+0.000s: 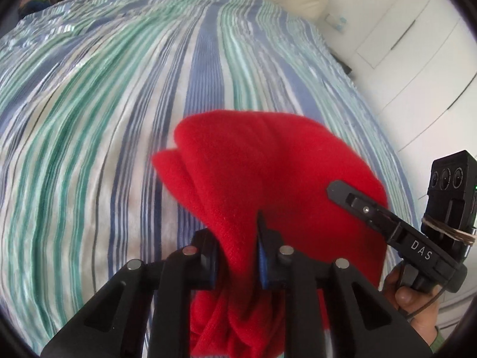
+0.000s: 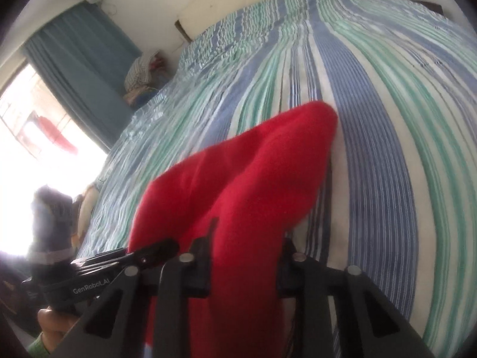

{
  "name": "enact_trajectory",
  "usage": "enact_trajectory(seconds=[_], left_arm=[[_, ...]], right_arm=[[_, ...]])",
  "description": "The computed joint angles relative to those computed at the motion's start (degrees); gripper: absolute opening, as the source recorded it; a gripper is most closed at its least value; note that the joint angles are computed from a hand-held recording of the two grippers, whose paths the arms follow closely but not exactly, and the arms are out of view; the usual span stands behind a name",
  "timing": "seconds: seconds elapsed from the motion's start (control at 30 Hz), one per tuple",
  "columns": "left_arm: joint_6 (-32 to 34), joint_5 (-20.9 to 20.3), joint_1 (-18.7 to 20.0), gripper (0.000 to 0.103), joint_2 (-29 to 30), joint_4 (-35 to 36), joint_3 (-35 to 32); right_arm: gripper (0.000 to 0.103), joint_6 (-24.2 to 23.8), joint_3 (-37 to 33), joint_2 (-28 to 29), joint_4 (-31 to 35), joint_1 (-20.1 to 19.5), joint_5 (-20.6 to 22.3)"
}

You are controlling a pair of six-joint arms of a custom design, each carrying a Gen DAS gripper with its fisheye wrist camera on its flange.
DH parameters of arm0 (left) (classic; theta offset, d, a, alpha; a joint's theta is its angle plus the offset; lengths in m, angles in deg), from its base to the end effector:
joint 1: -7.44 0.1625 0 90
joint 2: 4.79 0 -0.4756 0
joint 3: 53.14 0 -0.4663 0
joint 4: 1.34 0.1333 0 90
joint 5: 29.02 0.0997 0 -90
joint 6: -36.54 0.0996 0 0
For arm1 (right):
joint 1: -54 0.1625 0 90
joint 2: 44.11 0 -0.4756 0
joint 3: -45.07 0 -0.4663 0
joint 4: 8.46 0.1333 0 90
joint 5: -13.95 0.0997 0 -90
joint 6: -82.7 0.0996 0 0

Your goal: Fold small clothes

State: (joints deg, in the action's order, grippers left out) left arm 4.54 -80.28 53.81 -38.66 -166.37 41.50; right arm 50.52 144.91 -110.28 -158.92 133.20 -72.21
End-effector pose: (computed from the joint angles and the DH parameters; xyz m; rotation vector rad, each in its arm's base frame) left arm -0.3679 -0.6694 -0.0301 0.1516 2.6316 -0.8279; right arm 0.0037 -0.7276 0.2953 0.5709 -2.8972 0.6906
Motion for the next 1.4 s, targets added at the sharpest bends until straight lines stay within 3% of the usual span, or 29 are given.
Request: enact_trajectory(seconds=[0.13,0.2,0.27,0.3,0.33,0.37,0.4,0.43,0.5,0.57,0.6,0.63,0.73,0.83,0.93,1.07,1.17,1.3,1.4], left_arm=[[5.3,1.3,-3.1,0.020,-3.8,-3.4,1.3],[6.5,1.0,-3.6,0.022,-4.8,-1.5,0.4],[4.6,-0.2,-2.9,0.035,-5.1,4.1,-0.5],[2.7,0.1,-2.4,0.048,-5.0,6.7,-0.3],[0.1,2.2,-2.3,0.062,-4.9,9.5,0.4],[-2.5,5.3,-2.5,0.066,-4.3,12.0,1.0],[-5.0,8.6,-3.0,0.067,-4.3,13.9,2.7],[-7.5,11.4,-3.9,0.068,-4.5,15.4,5.2],[-11.9,14.8,-6.3,0.071,-5.4,16.6,10.2],[-14.3,18.3,-9.5,0.086,-6.0,15.7,14.8],[-16.8,21.3,-11.5,0.098,-6.1,16.9,16.4],[-20.3,24.4,-13.6,0.103,-6.1,18.9,17.6],[-24.3,29.8,-17.8,0.103,-5.6,20.5,19.3],[-29.9,28.9,-19.2,0.103,-5.9,27.9,17.6],[-31.1,27.8,-19.7,0.103,-5.6,28.5,17.0],[-44.1,27.0,-20.3,0.103,-6.0,44.7,14.4],[-50.2,24.9,-21.1,0.103,-6.6,52.3,12.9],[-53.2,22.2,-21.9,0.103,-6.5,59.2,10.8],[-52.4,21.8,-22.7,0.103,-6.7,57.8,11.2]], right_arm=[[0.027,-2.3,-0.1,-3.4,-0.5,2.7,4.4],[0.027,-2.3,-1.0,-4.6,0.2,4.0,6.3],[0.028,-1.4,-2.0,-4.9,1.9,4.9,6.5],[0.033,-0.5,-2.3,-4.8,2.9,5.2,5.7],[0.041,0.3,-2.5,-4.6,3.8,5.4,3.9],[0.051,0.2,-2.4,-4.4,4.8,5.3,1.3],[0.079,-0.6,-1.7,-4.3,5.2,5.1,-2.0],[0.097,-1.9,-0.4,-4.9,4.7,4.6,-5.9],[0.097,-6.4,5.2,-7.2,-1.3,3.4,-13.1],[0.097,-12.9,10.9,-9.8,-8.5,2.0,-18.1],[0.097,-15.4,14.0,-11.4,-12.4,1.3,-19.6],[0.097,-17.4,16.7,-13.2,-15.3,0.7,-20.1],[0.098,-20.4,23.3,-18.5,-22.7,0.3,-20.6],[0.099,-18.9,27.1,-22.8,-25.9,1.4,-22.7],[0.099,-17.7,30.2,-26.7,-26.3,2.4,-23.1],[0.099,-19.4,32.8,-29.5,-26.7,4.2,-24.8],[0.099,-19.9,34.1,-31.6,-26.1,4.6,-25.4],[0.099,-18.7,34.6,-33.5,-24.7,5.2,-26.1],[0.099,-17.7,34.7,-34.5,-23.9,5.9,-26.5]])
